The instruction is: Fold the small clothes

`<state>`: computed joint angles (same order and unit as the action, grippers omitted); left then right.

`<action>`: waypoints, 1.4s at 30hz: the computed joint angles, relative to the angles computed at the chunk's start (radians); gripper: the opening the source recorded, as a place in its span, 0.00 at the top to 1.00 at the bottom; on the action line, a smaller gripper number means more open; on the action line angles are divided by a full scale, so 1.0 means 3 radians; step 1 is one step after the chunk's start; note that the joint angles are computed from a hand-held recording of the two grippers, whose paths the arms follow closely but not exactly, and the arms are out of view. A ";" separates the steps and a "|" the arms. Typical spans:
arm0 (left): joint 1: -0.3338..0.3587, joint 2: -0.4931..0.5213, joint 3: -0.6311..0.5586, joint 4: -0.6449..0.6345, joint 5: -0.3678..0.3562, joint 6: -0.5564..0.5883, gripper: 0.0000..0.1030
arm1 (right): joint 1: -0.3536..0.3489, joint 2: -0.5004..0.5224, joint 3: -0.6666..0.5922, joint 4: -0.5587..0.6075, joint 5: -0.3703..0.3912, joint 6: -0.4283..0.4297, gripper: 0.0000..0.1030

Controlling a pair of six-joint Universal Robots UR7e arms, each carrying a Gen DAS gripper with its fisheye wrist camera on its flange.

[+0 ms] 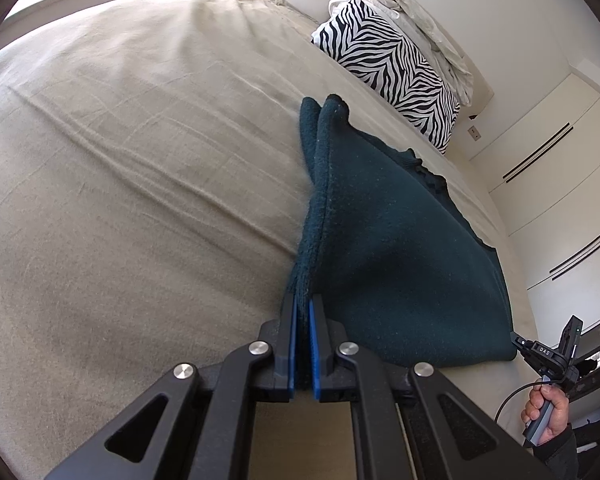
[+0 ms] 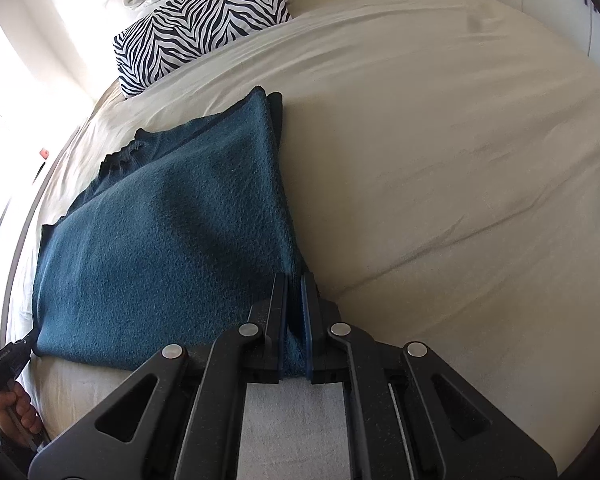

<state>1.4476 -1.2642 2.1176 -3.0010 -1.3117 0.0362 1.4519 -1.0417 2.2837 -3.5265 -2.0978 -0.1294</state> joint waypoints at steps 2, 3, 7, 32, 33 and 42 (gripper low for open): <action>0.0002 -0.0002 0.0001 0.0001 -0.0003 0.0006 0.93 | -0.0006 0.0006 -0.0002 -0.0008 0.0007 -0.0003 0.95; 0.0002 -0.0004 0.0008 -0.0008 -0.0002 0.0009 0.93 | -0.0013 0.0006 -0.0002 -0.0010 0.0022 0.0003 0.95; -0.0007 -0.0018 0.0010 0.0025 0.0022 -0.0014 0.90 | -0.0052 -0.0040 0.0017 0.0016 0.0114 0.0047 0.92; -0.0424 0.1243 -0.1204 -0.0354 0.1149 0.0860 0.60 | 0.0237 0.1379 -0.1994 0.1329 0.1654 0.0635 0.51; -0.0404 0.1219 -0.1175 -0.0376 0.1087 0.0860 0.60 | 0.0204 0.1391 -0.2006 0.1284 0.1706 0.0648 0.53; -0.0435 0.1218 -0.1039 -0.0555 0.1174 0.1010 0.60 | -0.0091 0.1106 -0.1851 0.0863 0.1513 0.0769 0.68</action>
<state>1.3171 -0.8988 1.8059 -3.1675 -0.9595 0.3391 1.4245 -0.7099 1.7284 -3.2675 -1.6439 0.1013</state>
